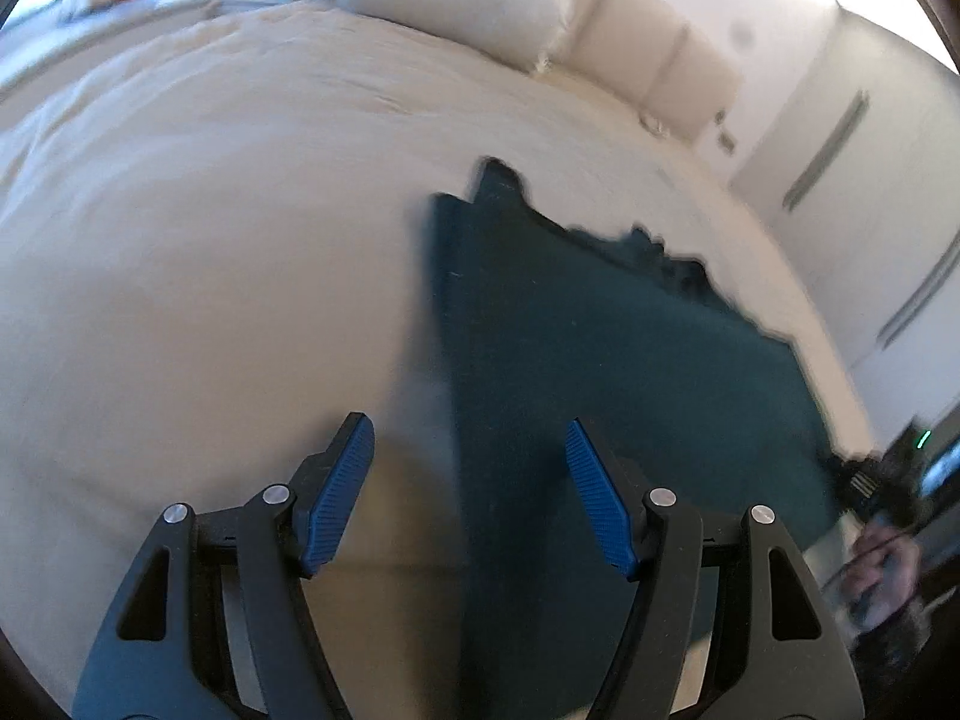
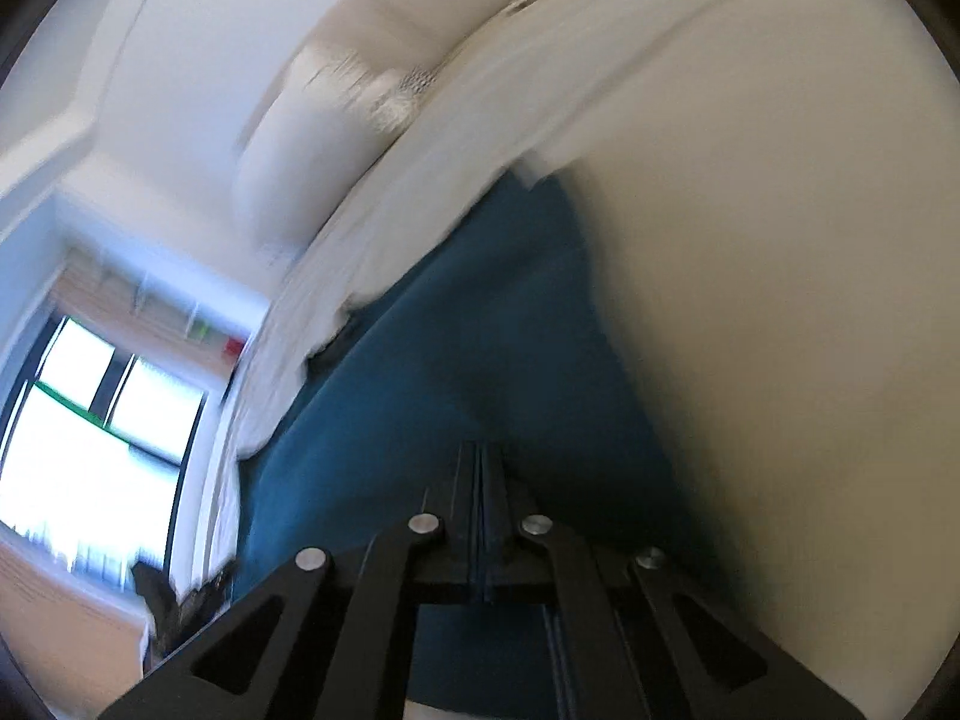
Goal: Fold small clothes
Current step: 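Press and flatten the folded green sweater with both open grippers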
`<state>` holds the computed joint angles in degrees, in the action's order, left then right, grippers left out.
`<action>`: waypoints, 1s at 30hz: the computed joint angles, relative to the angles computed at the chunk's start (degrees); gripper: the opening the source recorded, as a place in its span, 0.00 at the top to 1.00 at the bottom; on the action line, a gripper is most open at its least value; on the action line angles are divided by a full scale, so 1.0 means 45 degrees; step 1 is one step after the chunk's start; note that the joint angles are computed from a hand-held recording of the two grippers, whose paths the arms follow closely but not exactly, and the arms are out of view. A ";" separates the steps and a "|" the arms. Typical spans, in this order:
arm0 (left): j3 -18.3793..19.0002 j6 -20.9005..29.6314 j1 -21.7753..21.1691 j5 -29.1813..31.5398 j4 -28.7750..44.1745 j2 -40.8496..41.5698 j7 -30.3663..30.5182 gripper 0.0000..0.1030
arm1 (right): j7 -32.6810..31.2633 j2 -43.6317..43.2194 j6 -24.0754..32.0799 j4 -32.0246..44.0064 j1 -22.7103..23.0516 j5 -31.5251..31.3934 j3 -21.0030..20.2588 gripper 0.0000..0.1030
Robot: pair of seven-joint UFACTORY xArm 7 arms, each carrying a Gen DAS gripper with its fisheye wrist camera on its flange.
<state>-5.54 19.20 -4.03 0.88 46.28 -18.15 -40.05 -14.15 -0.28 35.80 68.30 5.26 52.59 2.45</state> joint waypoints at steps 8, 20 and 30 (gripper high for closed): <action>-0.2505 0.1311 0.0369 0.3663 0.2274 0.0225 -0.2076 0.34 | -0.1835 -0.1052 0.1683 -0.0260 0.1818 0.2604 0.0388 0.72; -0.1124 0.2632 -0.1892 0.2781 0.3497 0.2882 -0.1806 0.34 | -0.1531 0.0601 0.2259 0.0080 0.1522 0.3604 0.0878 0.84; -0.0835 0.2738 -0.2268 0.3600 0.3724 0.3217 -0.2166 0.34 | -0.0337 -0.1523 -0.0320 -0.1962 0.0332 0.2717 -0.0498 0.85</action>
<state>-9.29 31.52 -14.24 17.09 63.04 -3.67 -49.79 -15.66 -7.13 34.36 59.47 6.76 64.82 0.21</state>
